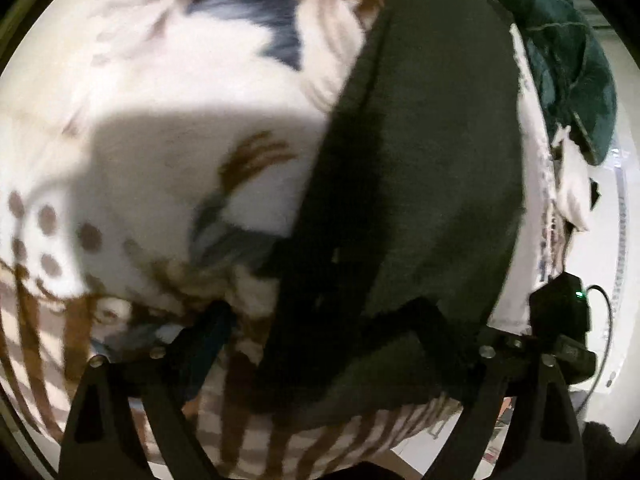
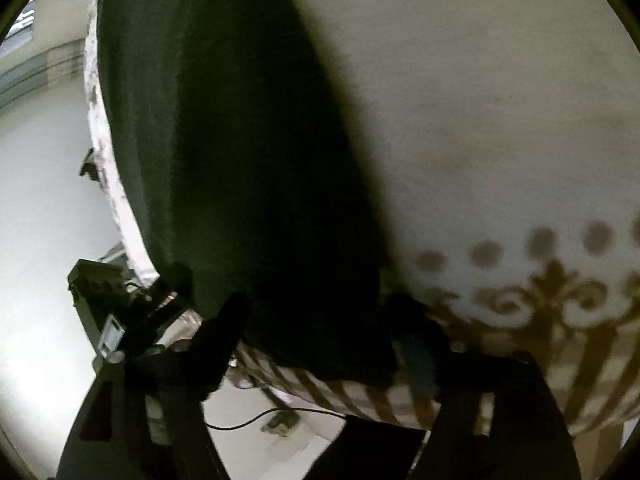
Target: Fold small clothes
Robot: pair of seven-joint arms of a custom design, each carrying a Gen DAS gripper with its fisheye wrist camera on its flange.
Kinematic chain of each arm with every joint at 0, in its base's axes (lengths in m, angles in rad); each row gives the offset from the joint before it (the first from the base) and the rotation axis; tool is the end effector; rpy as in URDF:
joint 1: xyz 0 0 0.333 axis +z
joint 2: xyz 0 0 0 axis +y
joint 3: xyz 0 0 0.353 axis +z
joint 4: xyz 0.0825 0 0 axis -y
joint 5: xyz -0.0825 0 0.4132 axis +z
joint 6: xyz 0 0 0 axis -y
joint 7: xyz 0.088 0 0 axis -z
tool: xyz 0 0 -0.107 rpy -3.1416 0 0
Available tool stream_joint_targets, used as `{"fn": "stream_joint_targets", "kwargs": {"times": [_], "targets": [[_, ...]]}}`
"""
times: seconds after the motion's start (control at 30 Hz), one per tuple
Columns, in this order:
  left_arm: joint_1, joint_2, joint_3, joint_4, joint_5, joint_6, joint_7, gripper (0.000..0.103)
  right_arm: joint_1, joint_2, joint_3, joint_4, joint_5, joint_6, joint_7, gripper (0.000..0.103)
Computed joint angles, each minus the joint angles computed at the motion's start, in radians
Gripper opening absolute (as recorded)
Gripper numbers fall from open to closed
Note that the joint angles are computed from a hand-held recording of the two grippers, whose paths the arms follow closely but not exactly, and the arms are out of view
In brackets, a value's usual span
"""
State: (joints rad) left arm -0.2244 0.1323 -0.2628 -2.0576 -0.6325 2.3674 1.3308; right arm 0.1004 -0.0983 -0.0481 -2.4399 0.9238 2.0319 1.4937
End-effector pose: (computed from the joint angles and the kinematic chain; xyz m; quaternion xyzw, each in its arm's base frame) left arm 0.5458 -0.2924 0.4145 0.7400 -0.6177 0.1794 0.1966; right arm 0.4652 0.0697 0.3513 -0.4943 0.7763 0.3548 0.1649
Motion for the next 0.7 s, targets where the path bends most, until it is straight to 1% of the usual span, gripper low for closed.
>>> {"fn": "stream_joint_targets", "kwargs": {"times": [0.03, 0.1, 0.17, 0.2, 0.27, 0.3, 0.33, 0.37, 0.4, 0.43, 0.47, 0.53, 0.63, 0.7], "targets": [[0.007, -0.011, -0.008, -0.013, -0.068, 0.019, 0.044, 0.092, 0.004, 0.004, 0.001, -0.002, 0.03, 0.009, -0.019, 0.082], [0.008, -0.025, -0.014, -0.029, -0.145, 0.033, 0.093, 0.092, 0.008, 0.007, 0.003, -0.007, 0.072, 0.018, -0.053, 0.083], [-0.005, -0.016, -0.018, -0.025, -0.166, 0.047, 0.102, 0.092, 0.012, 0.002, 0.005, -0.017, 0.113, 0.03, -0.079, 0.083], [-0.016, -0.002, -0.023, -0.015, -0.168, 0.065, 0.092, 0.092, 0.014, -0.002, 0.003, -0.025, 0.149, 0.027, -0.102, 0.082], [-0.028, 0.004, -0.028, -0.014, -0.162, 0.093, 0.08, 0.091, 0.016, -0.009, 0.004, -0.037, 0.172, 0.026, -0.109, 0.078], [-0.033, 0.002, -0.032, -0.015, -0.166, 0.108, 0.083, 0.079, 0.018, -0.01, 0.006, -0.041, 0.179, 0.03, -0.105, 0.067], [-0.04, -0.004, -0.032, -0.016, -0.142, 0.114, 0.069, 0.065, 0.021, -0.011, 0.01, -0.041, 0.167, 0.037, -0.09, 0.044], [-0.04, 0.003, -0.026, -0.004, -0.116, 0.104, 0.053, 0.024, 0.021, -0.023, 0.012, -0.051, 0.142, 0.038, -0.069, 0.032], [-0.034, -0.006, -0.024, -0.013, -0.124, 0.095, 0.053, 0.013, 0.023, -0.03, 0.012, -0.059, 0.145, 0.045, -0.059, 0.022], [-0.024, -0.021, -0.026, -0.028, -0.179, 0.102, 0.075, 0.013, 0.025, -0.046, 0.011, -0.073, 0.165, 0.056, -0.048, 0.019], [-0.019, -0.034, -0.023, -0.036, -0.209, 0.102, 0.086, 0.013, 0.031, -0.07, 0.014, -0.086, 0.173, 0.065, -0.034, 0.018], [-0.022, -0.046, -0.021, -0.027, -0.239, 0.105, 0.103, 0.013, 0.042, -0.108, 0.015, -0.102, 0.187, 0.084, -0.015, 0.013], [-0.025, -0.058, -0.016, 0.008, -0.26, 0.105, 0.131, 0.013, 0.055, -0.173, 0.005, -0.12, 0.205, 0.11, 0.006, 0.013], [-0.023, -0.066, -0.011, 0.035, -0.305, 0.121, 0.161, 0.013, 0.063, -0.215, 0.001, -0.119, 0.204, 0.13, 0.024, 0.013]]}}
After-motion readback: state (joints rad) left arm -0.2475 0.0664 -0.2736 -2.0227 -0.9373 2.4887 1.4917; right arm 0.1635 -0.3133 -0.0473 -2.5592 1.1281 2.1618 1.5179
